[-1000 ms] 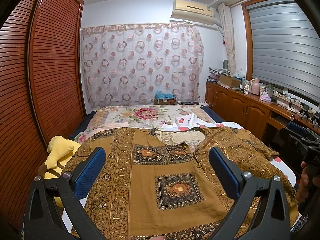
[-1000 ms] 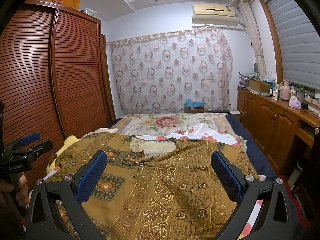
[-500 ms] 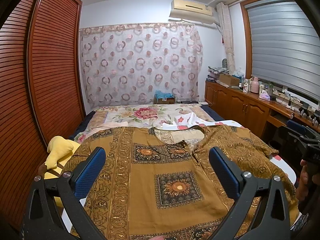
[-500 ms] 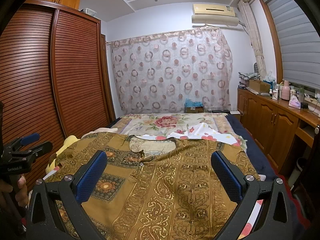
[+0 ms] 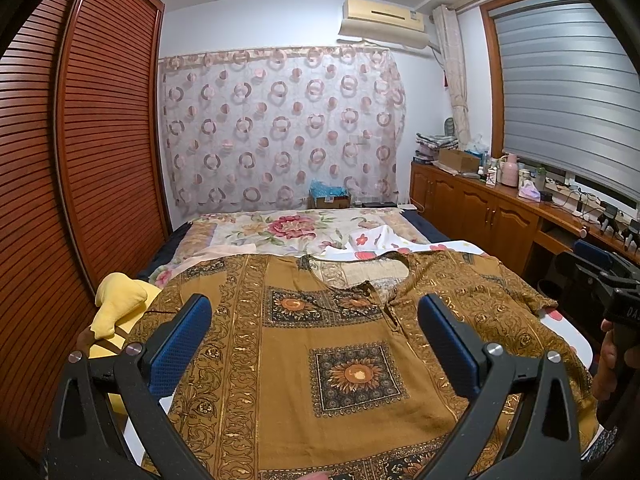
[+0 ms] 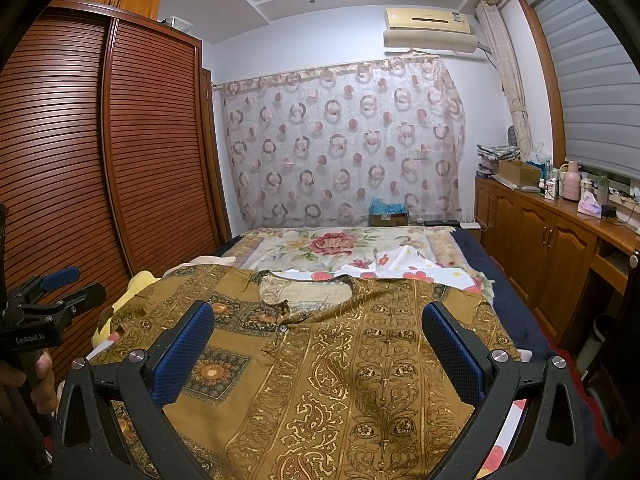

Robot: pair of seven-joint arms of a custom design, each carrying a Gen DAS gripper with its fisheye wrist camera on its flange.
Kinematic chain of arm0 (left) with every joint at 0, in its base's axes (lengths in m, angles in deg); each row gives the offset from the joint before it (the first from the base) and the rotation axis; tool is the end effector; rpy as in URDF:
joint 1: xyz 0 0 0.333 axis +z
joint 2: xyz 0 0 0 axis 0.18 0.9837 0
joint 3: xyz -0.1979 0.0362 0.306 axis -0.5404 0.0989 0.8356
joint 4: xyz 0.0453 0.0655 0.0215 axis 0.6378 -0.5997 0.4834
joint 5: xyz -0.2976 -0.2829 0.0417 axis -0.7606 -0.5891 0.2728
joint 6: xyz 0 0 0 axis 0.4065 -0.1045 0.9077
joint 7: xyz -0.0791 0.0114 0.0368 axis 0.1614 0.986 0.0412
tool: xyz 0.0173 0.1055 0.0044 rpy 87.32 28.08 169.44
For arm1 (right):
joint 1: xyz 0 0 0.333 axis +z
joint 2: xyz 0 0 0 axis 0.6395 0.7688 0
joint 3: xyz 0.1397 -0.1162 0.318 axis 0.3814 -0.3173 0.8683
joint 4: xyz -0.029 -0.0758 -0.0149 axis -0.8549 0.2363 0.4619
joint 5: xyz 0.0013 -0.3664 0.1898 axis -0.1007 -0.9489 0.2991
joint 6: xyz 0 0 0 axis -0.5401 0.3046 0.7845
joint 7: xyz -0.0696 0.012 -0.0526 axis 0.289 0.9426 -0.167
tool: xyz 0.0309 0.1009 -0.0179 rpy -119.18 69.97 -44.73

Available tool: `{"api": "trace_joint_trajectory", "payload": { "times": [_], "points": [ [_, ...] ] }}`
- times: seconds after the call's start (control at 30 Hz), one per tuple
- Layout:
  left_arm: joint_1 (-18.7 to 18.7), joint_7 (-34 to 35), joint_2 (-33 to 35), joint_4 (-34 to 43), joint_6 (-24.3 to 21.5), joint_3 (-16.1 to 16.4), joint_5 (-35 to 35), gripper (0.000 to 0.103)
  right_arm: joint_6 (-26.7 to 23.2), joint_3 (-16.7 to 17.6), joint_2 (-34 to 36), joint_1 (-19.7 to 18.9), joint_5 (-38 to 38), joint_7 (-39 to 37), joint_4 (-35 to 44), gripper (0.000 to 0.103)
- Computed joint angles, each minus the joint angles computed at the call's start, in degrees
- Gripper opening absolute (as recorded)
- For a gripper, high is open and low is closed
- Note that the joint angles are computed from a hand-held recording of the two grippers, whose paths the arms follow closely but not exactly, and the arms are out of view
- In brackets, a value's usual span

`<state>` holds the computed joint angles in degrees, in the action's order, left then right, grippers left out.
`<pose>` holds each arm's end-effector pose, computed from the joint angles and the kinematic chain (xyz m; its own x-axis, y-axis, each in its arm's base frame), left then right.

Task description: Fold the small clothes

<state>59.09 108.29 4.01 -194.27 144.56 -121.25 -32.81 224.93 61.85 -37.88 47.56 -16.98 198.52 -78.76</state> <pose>0.4738 -0.1831 0.5587 0.0312 -0.9995 0.0096 -0.3681 -0.0204 -0.9296 0.4889 0.0959 0.5628 0.3695 -0.9240 -0.0985 -0.2549 0.0012 -0.9670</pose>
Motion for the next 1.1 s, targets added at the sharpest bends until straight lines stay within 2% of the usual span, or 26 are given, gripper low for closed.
{"api": "trace_joint_trajectory", "payload": {
  "times": [0.7, 0.9, 1.1],
  "points": [
    [0.8, -0.6, -0.5, -0.1, 0.0, -1.0, 0.2, 0.103, 0.3, 0.3, 0.1, -0.1, 1.3, -1.0, -0.2, 0.103],
    [0.4, -0.4, 0.6, -0.6, -0.4, -0.4, 0.6, 0.103, -0.4, 0.0, 0.9, 0.1, -1.2, 1.0, 0.9, 0.103],
    [-1.3, 1.3, 2.6, -1.8, -0.9, 2.9, 0.9, 0.103, -1.7, 0.0, 2.1, 0.1, -4.7, 4.6, 3.1, 0.103]
  ]
}}
